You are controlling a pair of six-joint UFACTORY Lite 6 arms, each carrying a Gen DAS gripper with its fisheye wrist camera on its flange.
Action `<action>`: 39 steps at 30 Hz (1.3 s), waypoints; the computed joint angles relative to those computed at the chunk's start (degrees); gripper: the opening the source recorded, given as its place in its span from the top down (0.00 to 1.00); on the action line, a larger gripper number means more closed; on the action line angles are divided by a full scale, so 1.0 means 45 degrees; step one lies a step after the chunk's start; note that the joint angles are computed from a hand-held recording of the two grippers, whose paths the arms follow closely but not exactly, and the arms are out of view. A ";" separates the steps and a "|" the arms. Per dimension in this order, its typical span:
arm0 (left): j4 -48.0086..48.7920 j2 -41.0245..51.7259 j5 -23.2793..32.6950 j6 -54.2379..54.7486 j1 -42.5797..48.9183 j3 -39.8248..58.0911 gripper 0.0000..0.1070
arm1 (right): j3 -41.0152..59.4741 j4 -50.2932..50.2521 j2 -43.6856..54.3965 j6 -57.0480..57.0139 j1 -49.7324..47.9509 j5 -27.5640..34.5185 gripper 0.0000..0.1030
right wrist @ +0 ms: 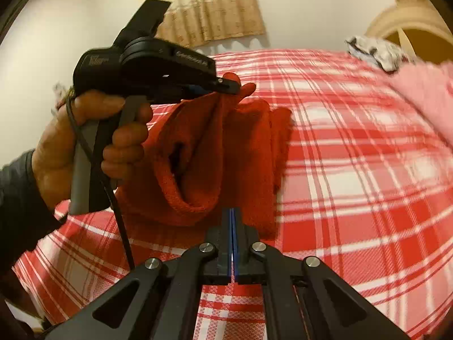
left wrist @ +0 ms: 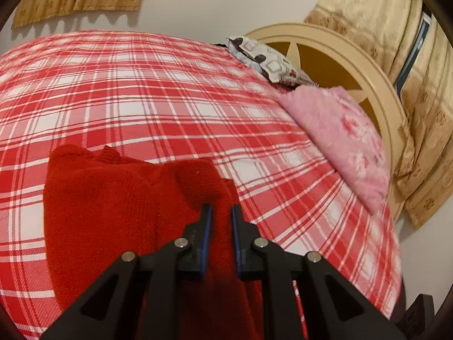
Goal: Fold small clothes
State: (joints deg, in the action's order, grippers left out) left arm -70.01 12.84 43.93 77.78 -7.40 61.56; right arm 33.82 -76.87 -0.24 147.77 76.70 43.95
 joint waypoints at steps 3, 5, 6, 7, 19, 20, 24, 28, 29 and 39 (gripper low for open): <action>0.0137 0.0039 -0.0043 -0.0209 -0.0285 0.0102 0.94 | -0.0581 -0.1032 -0.0527 0.1237 -0.0089 -0.0257 0.67; 0.0219 -0.0049 0.0205 -0.0296 -0.0328 0.0196 0.96 | -0.0951 -0.1724 -0.0946 0.2129 0.0483 0.0579 0.48; 0.0250 -0.0121 0.0273 -0.0282 -0.0372 0.0212 0.96 | -0.0973 -0.1893 -0.1001 0.2257 0.0629 0.0780 0.48; 0.0342 -0.0219 0.0310 -0.0252 -0.0442 0.0193 0.96 | -0.0810 -0.1834 -0.0903 0.2006 0.0603 0.0811 0.48; -0.0723 -0.3119 -0.0741 0.4503 0.2183 -0.2641 0.72 | -0.0950 -0.4850 -0.0540 0.3679 -0.1221 -0.1173 0.48; -0.0962 -0.3162 -0.0709 0.4883 0.2499 -0.2808 0.56 | -0.0837 -0.5426 -0.0274 0.4069 -0.1430 -0.1456 0.48; -0.1663 -0.2801 -0.0546 0.6280 0.3898 -0.3550 0.49 | 0.0631 -0.5723 0.1526 0.3324 -0.1966 -0.2201 0.67; -0.1750 -0.2363 -0.0531 0.6598 0.4327 -0.3866 0.49 | 0.1157 -0.3154 0.1508 0.0991 -0.2332 -0.2161 0.94; -0.1806 -0.2412 -0.0402 0.6743 0.4462 -0.4025 0.49 | 0.0970 -0.2299 0.0953 0.0308 -0.2194 -0.1719 0.94; -0.3391 -0.3674 -0.1717 0.9370 0.3404 -0.6145 0.38 | -0.1262 -0.0217 -0.0703 -0.0336 -0.2001 -0.1837 0.94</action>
State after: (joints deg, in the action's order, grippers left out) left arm -85.27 -3.69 36.21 119.94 7.92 33.90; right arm 28.14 -77.85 -3.40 146.26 67.70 35.68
